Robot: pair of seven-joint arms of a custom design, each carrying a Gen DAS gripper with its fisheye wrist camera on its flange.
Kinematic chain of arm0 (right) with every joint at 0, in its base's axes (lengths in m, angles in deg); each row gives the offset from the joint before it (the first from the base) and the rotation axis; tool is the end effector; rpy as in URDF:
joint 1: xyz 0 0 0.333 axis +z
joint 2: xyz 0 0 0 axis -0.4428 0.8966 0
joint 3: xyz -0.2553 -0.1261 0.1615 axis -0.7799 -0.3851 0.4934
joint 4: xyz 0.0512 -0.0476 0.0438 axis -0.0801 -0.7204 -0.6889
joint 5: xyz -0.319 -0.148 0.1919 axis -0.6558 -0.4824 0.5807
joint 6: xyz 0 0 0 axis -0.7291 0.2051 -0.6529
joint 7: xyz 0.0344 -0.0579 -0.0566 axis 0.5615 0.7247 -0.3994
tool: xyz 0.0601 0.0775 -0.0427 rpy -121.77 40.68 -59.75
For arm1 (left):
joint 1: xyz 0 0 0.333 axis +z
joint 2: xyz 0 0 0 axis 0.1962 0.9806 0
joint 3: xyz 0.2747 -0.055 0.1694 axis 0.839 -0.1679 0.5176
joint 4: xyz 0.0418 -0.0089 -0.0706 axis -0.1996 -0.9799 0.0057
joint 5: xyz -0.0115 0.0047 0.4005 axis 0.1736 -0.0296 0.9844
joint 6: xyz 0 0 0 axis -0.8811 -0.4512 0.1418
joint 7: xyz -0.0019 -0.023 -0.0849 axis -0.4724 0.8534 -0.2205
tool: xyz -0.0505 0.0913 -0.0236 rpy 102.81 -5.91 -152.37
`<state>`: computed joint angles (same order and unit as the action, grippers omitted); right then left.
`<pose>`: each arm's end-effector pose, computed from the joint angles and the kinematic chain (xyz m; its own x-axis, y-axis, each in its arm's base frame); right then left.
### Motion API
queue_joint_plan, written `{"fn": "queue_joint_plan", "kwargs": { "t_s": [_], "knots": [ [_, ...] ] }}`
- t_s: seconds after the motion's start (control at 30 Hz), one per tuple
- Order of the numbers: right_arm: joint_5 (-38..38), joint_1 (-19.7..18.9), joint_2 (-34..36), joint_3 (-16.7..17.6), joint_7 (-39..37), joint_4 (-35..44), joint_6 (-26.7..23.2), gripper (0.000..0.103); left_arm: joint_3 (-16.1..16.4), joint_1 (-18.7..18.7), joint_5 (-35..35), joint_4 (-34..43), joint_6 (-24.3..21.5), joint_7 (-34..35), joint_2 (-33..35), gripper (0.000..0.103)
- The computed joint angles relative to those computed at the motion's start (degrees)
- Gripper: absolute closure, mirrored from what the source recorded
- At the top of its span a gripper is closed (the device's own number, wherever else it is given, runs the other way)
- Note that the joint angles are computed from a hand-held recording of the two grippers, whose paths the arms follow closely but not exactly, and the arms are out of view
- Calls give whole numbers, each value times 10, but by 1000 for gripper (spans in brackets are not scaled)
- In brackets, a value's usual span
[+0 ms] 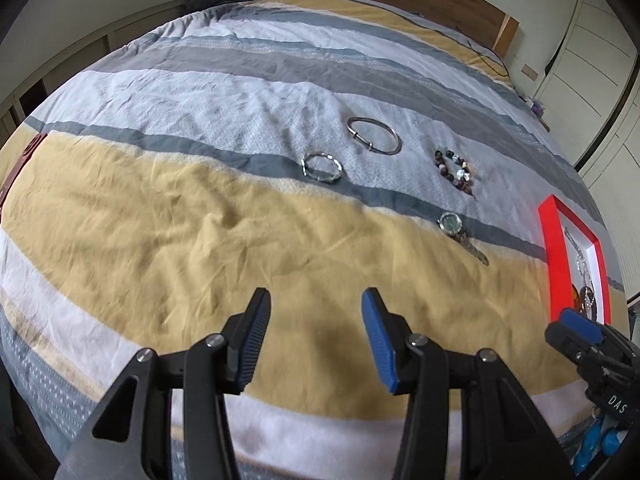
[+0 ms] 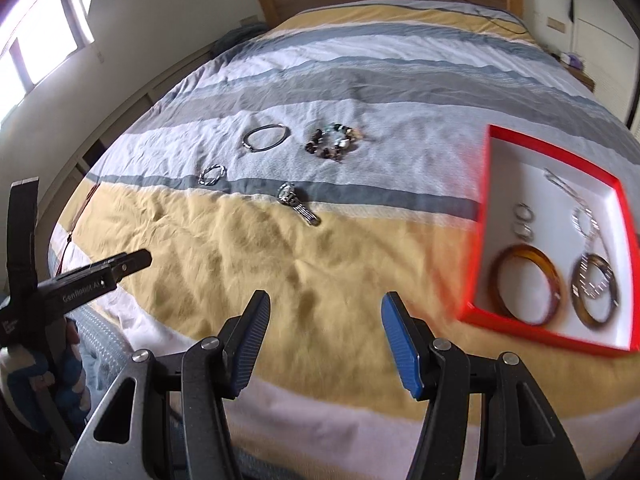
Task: Organize jewelry
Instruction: 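Grasp the twisted silver hoop with the left tool while the right tool grasps the silver watch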
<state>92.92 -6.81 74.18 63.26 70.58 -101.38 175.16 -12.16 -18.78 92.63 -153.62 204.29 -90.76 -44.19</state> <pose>0.5758 0.3099 0.4250 0.5197 -0.8276 -0.2119 -0.7684 -0.3445 -0.5393 0.4976 -0.4289 0.4308 0.4012 -0.9039 0.1485 -0.7448 -0.4163 -0.5214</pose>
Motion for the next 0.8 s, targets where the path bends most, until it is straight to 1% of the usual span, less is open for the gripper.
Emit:
{"fn": "queue_joint_plan", "kwargs": {
  "t_s": [0.13,0.23,0.4,0.57,0.73,0.8],
  "knots": [
    [-10,1,66,8,-15,78,-26,46,13,23,-13,33,30,56,35,58],
    [-24,4,119,14,-22,144,-43,46,26,29,-21,68,33,96,68,58],
    [-43,9,195,22,-31,243,-72,46,48,34,-42,113,41,139,114,58],
    [-54,14,243,25,-40,301,-88,46,69,25,-39,139,42,157,143,58],
    [-54,14,259,31,-55,313,-70,46,85,14,-24,152,44,150,158,57],
    [-58,16,264,31,-60,315,-59,53,91,7,-12,155,41,142,162,57]
  ]
}}
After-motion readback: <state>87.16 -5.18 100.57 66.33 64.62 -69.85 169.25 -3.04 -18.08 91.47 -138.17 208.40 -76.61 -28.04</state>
